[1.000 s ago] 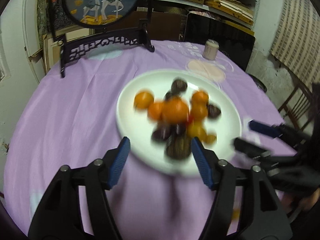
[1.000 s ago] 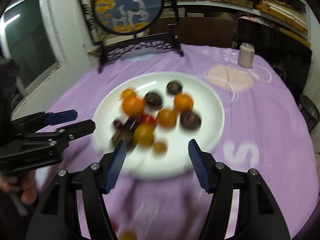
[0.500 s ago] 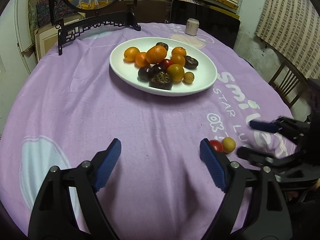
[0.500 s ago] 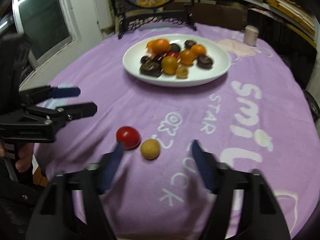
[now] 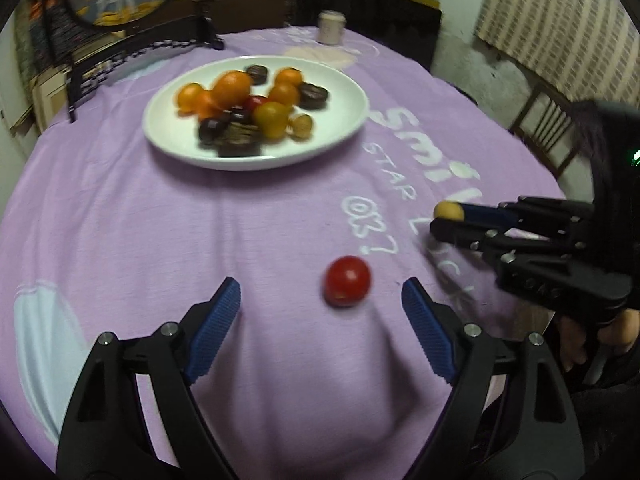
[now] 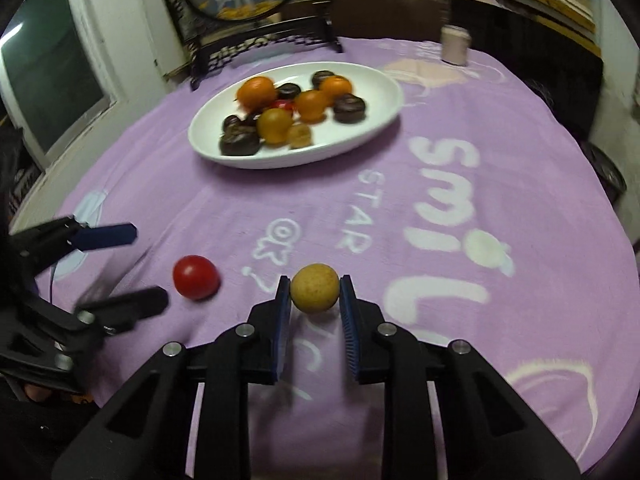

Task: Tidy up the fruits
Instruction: 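Grasp a red tomato with the left tool while the right tool grasps a yellow fruit, then release the tomato and yellow fruit onto the white plate with both tools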

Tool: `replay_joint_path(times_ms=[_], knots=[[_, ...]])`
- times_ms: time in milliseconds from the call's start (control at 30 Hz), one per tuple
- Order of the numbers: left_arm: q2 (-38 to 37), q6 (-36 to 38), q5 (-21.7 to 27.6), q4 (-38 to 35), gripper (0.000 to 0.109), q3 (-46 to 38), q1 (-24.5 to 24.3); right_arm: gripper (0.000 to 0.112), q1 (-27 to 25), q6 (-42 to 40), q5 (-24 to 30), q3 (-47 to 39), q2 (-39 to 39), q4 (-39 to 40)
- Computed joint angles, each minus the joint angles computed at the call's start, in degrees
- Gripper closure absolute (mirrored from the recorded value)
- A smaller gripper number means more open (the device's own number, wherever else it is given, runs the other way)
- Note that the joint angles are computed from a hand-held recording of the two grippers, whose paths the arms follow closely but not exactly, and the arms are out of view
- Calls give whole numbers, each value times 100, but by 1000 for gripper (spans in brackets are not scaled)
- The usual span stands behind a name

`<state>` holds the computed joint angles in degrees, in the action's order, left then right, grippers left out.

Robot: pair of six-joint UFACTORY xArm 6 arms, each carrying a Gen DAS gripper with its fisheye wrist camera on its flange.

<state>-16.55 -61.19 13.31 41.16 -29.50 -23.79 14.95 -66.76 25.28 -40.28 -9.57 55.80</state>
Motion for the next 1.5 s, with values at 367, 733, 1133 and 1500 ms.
replay_joint_path(times_ms=[367, 733, 1133, 1500], knots=[[923, -184, 344, 226, 79, -698, -191, 87, -458, -328, 613, -1, -65, 379], [542, -68, 33, -12, 79, -312, -33, 87, -341, -229, 590, 2, -74, 267], [59, 385, 10, -272, 79, -190, 529, 87, 71, 165, 590, -527, 233, -210], [1883, 1582, 463, -1223, 79, -2969, 1571, 88, 718, 1569, 294, -3449, 2337, -1454]])
